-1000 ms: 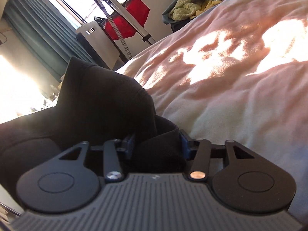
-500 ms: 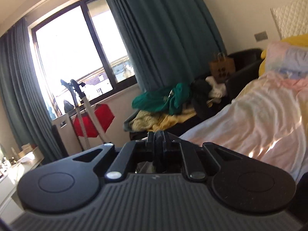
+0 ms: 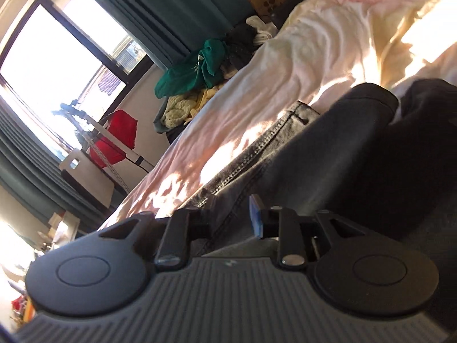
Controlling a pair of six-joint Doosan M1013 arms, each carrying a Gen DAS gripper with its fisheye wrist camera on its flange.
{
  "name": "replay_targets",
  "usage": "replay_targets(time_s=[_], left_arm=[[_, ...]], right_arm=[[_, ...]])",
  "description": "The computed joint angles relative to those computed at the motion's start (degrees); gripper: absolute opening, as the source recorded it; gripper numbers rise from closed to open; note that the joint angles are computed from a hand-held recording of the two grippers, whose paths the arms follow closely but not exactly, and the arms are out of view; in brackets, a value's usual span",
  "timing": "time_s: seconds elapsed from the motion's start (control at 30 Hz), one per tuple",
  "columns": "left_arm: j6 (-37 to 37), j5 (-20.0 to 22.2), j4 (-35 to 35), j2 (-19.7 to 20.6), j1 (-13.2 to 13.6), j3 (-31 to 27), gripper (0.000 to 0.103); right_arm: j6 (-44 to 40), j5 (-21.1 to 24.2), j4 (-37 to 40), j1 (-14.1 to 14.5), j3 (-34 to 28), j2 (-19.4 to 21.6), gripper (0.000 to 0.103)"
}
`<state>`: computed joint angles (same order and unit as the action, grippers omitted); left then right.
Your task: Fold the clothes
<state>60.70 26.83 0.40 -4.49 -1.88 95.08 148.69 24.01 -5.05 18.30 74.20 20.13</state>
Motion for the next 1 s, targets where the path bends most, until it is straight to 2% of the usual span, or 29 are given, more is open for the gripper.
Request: replay_targets(time_s=[0.03,0.1,0.17,0.3,0.37,0.4,0.47,0.5,0.53,0.6,0.67,0.73,0.8,0.9,1.0], left_arm=[[-0.37,0.72,-0.05,0.08,-0.03,-0.10,0.100],[-0.12,1.82,-1.37,0.31,0.04,-0.33,0.100],[0.02,3.05,-2.37,0.62,0.06,-0.69,0.100],[-0.23,4.51,-2.88,0.96,-0.03,-0.80,0.100],[-0.43,5.81,-2.79,1.66,-0.19,-1.47,0.100],[-0.36,6.27,-2.93,1.90,-0.27,-1.68,0.100],[-0.40,6.47,-2.06,2.15,-0.62,-1.77,0.100],[-0.70,6.55,-1.18,2.26,-0.86,-1.76,0.100],[-0.49,6.73,-1.07,2.43,-0.96,-1.85,0.100],[-0.07,7.10,-0.86,2.79,-1.14,-2.04,0.100],[1.34,7.14,-2.26,3.17,-1.00,-2.27,0.100],[1.63,6.93,-2.31,3.26,-1.07,-2.24,0.100],[1.96,6.53,-2.54,3.24,-1.09,-2.14,0.100],[2.22,5.94,-2.89,3.07,-1.07,-1.94,0.100],[2.75,5.85,-3.68,2.89,-0.95,-1.79,0.100]], right_arm=[[0.95,-0.93,1.28,-0.48,1.75,-1.00,0.067],[1.49,-2.11,8.13,-1.70,4.15,-1.98,0.074],[-2.57,-1.96,20.83,-3.36,5.61,-2.17,0.074],[-7.77,-3.11,29.33,-4.61,5.65,-0.91,0.074],[-4.62,-5.18,24.69,-4.74,4.97,0.12,0.074],[-1.07,-5.79,20.59,-4.82,4.30,0.82,0.068],[5.04,-3.38,12.56,-5.01,1.47,2.50,0.043],[6.59,-1.70,9.22,-5.02,-0.19,3.35,0.017],[7.32,0.06,5.61,-4.89,-1.86,4.08,0.009],[4.87,2.71,1.99,-4.60,-5.89,5.89,0.006],[2.33,7.38,-0.33,-4.35,-12.10,8.48,0.006],[-0.69,8.77,0.13,-4.52,-18.29,10.88,0.006],[-3.40,6.63,-0.16,-4.34,-22.96,12.34,0.006],[-8.16,1.24,-1.28,-4.07,-26.53,13.16,0.005],[-10.18,-4.62,-2.49,-4.73,-21.63,10.74,0.005]])
